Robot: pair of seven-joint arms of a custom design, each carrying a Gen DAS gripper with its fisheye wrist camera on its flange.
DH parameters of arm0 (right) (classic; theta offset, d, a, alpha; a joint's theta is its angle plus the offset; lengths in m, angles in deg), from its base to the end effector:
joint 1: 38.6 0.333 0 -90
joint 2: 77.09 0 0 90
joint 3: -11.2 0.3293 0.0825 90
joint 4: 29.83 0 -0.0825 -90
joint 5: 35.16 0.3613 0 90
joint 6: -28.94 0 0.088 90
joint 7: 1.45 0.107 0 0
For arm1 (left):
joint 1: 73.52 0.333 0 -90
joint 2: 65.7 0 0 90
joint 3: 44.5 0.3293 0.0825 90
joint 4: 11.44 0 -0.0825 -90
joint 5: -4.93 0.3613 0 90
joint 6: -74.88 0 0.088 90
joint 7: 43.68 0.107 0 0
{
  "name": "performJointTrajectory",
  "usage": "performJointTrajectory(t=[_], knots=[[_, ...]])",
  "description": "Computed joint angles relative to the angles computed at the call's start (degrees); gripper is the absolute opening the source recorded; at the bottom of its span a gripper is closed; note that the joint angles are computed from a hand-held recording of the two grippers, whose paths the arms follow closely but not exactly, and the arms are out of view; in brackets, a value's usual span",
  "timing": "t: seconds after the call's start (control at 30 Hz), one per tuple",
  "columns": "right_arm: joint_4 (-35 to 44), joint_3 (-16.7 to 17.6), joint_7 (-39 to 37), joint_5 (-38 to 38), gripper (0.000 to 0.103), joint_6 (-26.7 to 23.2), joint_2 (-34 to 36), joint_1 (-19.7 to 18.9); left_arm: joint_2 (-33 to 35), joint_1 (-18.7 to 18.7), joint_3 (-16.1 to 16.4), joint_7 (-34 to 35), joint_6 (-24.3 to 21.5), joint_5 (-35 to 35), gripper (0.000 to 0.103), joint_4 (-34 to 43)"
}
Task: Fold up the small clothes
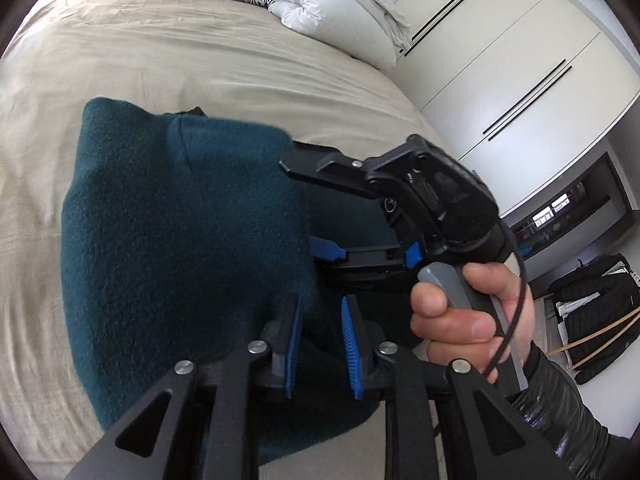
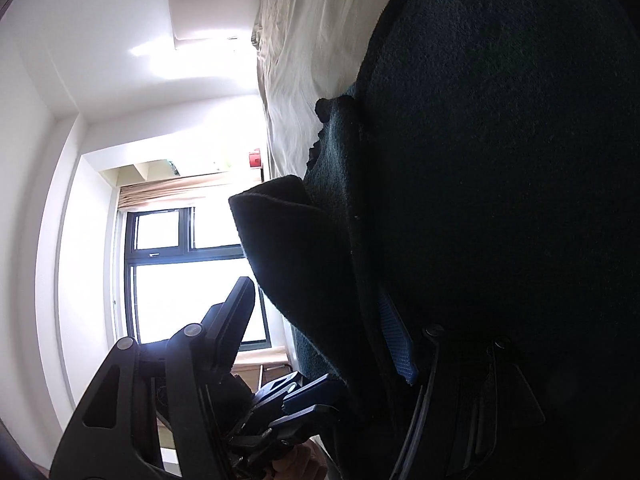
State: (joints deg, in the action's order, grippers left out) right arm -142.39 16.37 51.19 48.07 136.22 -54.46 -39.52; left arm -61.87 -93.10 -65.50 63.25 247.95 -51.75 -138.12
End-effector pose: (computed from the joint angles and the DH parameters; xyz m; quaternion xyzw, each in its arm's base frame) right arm 0.5849 0.1155 0.3220 -0.5111 0.6060 0.4384 0.4236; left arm 0.4582 -0.3066 0.4402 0.6335 -0.6659 0.3933 0.0236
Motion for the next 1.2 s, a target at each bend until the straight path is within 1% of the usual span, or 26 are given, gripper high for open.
performJointTrajectory(t=[0.03, 0.1, 0.13, 0.2, 0.27, 0.3, 0.37, 0.4, 0.43, 0.47, 0.5, 0.53, 0.67, 0.77, 0.83, 0.93, 1.0, 1.03, 1.1, 1.17, 1.2], knots=[[0.2, 0.0, 0.2, -0.6, 0.060, 0.4, -0.1, 0.3, -1.7, 0.2, -0.6, 3.9, 0.9, -3.4, 0.032, -1.3], [-0.7, 0.3, -0.2, -1.0, 0.060, 1.6, -0.9, 1.0, -4.8, -1.4, -0.1, 8.9, 4.2, -8.1, 0.039, -4.0], [-1.5, 0.3, -0.5, -1.2, 0.060, 2.4, -1.5, 1.5, -6.0, -2.3, 0.6, 11.3, 5.1, -10.6, 0.041, -5.2], [-1.0, 0.3, 0.1, -2.2, 0.060, 4.2, -1.6, 2.6, -7.8, -4.1, 2.2, 14.2, 5.5, -14.5, 0.041, -7.1], [-0.3, 0.6, 0.8, -3.4, 0.060, 6.8, -1.9, 4.1, -8.0, -5.5, 3.6, 14.0, 5.7, -15.7, 0.041, -8.1], [-0.1, 0.7, 1.5, -4.4, 0.059, 8.5, -2.3, 5.0, -7.7, -6.3, 4.3, 15.0, 5.9, -17.6, 0.041, -8.0], [-0.3, 0.8, 2.5, -7.0, 0.055, 11.9, -3.6, 6.7, -7.0, -7.3, 4.8, 19.7, 6.2, -24.0, 0.041, -7.1], [-0.3, 0.7, 3.4, -9.4, 0.044, 14.1, -4.4, 7.8, -7.2, -7.4, 4.8, 21.6, 6.4, -26.6, 0.041, -7.1], [-0.3, 0.5, 4.9, -12.6, 0.027, 16.4, -5.0, 9.0, -7.1, -7.3, 4.6, 23.3, 6.3, -28.4, 0.041, -6.8], [-0.4, 0.4, 6.2, -14.9, 0.020, 18.0, -5.4, 9.7, -7.0, -7.2, 4.4, 24.2, 6.2, -29.2, 0.041, -6.7], [-0.5, 0.4, 7.0, -16.0, 0.014, 19.0, -5.8, 10.0, -7.0, -7.0, 4.1, 22.4, 6.2, -27.1, 0.041, -6.7], [-0.6, 0.3, 7.7, -17.0, 0.012, 19.7, -6.1, 10.1, -7.1, -6.9, 3.8, 21.2, 6.4, -25.8, 0.044, -6.9], [-1.3, -0.2, 8.7, -20.0, 0.011, 21.5, -8.7, 10.0, -7.8, -7.3, 3.8, 24.1, 6.3, -28.0, 0.045, -6.6], [-1.4, -0.8, 9.7, -21.7, 0.010, 22.4, -10.5, 9.6, -8.0, -7.6, 3.4, 24.3, 7.3, -28.0, 0.050, -6.3], [-1.5, -1.9, 9.8, -23.1, 0.010, 22.1, -11.3, 8.5, -7.5, -7.7, 3.5, 24.5, 7.3, -27.9, 0.050, -5.5], [-1.3, -3.0, 10.6, -26.0, 0.010, 21.5, -12.2, 7.4, -5.9, -7.4, 3.2, 18.7, 7.6, -21.2, 0.050, -4.4], [-1.5, -3.5, 11.0, -27.0, 0.010, 21.4, -12.6, 6.7, -5.1, -7.5, 3.2, 17.4, 7.5, -19.3, 0.050, -3.5], [-1.8, -3.7, 11.0, -27.2, 0.010, 21.4, -13.0, 6.3, -4.6, -7.4, 3.1, 15.7, 7.5, -17.1, 0.050, -3.1], [-2.4, -4.1, 11.0, -27.2, 0.010, 20.9, -13.4, 5.6, -3.6, -7.0, 2.8, 10.5, 7.8, -10.6, 0.050, -2.8], [-2.6, -4.3, 11.0, -27.5, 0.010, 20.5, -13.4, 5.1, -2.8, -6.7, 2.3, 7.8, 7.9, -6.9, 0.050, -2.0], [-2.5, -4.4, 10.8, -27.6, 0.010, 20.3, -13.2, 4.9, -2.6, -6.5, 2.0, 5.0, 7.9, -3.6, 0.050, -1.9]])
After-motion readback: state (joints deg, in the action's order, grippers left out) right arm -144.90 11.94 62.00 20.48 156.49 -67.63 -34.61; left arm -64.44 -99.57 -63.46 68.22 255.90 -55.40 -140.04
